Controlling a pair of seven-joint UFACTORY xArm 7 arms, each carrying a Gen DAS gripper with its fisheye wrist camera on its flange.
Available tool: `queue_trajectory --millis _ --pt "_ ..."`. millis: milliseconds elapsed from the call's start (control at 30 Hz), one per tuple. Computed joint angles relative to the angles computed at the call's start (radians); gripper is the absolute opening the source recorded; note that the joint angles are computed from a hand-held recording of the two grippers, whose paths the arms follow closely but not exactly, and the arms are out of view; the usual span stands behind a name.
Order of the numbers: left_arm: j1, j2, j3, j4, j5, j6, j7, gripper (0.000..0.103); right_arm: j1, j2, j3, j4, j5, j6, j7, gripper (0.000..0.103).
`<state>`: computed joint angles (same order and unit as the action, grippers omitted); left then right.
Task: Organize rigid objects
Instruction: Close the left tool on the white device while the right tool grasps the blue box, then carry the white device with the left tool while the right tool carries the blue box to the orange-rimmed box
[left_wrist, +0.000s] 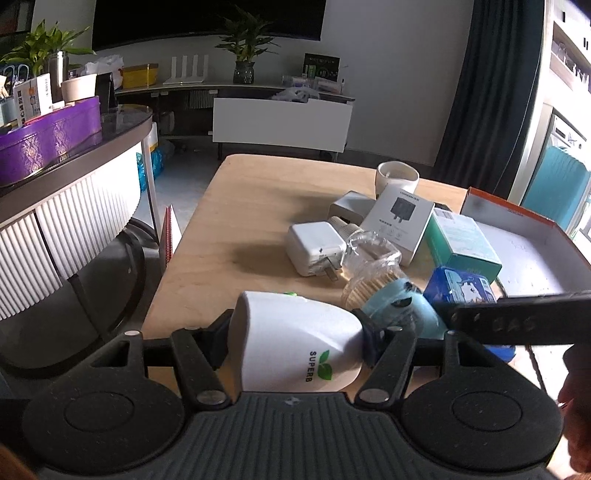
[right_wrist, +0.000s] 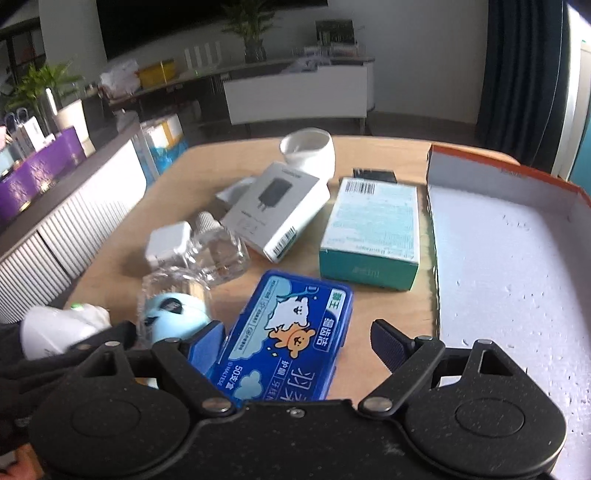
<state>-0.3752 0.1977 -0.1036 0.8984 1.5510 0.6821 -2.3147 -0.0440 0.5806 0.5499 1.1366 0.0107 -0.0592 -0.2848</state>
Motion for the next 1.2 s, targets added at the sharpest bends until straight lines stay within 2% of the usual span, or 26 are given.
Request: queue_trajectory --millis 33,100,133,300,400,533,700,1000,1200 --pt "0.000 -0.002 0.000 -0.001 0.000 -0.001 0.000 0.066 0.032 -0.005 -0.035 0.006 0.002 0.011 0.011 0.091" --pt "0.001 -0.001 -0.001 0.002 0.001 -0.006 0.003 0.066 0.044 -0.007 -0.052 0.005 0.006 0.015 0.011 0.075" --pt "0.000 -0.002 -0.001 0.003 0.001 -0.007 0.002 0.066 0.050 -0.010 -0.061 0.003 0.004 0.011 0.008 0.075" --pt "-0.003 -0.009 -0.004 0.010 0.003 -0.014 0.011 0.066 -0.024 -0.026 -0.001 -0.026 0.012 -0.008 -0.018 0.074" --pt "-0.005 -0.017 -0.008 0.019 0.004 -0.018 0.029 0.066 -0.128 -0.034 0.090 -0.051 -0.007 -0.027 -0.034 0.074" --pt "-0.012 -0.020 -0.014 0.047 0.009 -0.023 0.047 0.066 -0.242 -0.055 0.177 -0.080 -0.036 -0.040 -0.029 0.074" --pt "-0.017 0.021 -0.011 0.122 0.019 -0.076 0.083 0.066 -0.364 -0.079 0.249 -0.104 -0.069 -0.048 0.002 0.074" --pt "-0.045 0.150 0.023 0.331 0.011 -0.195 0.160 0.066 -0.507 -0.113 0.287 -0.127 -0.126 -0.058 0.051 0.074" --pt "-0.080 0.269 0.069 0.517 -0.066 -0.275 0.318 0.066 -0.556 -0.121 0.269 -0.107 -0.130 -0.058 0.067 0.074"
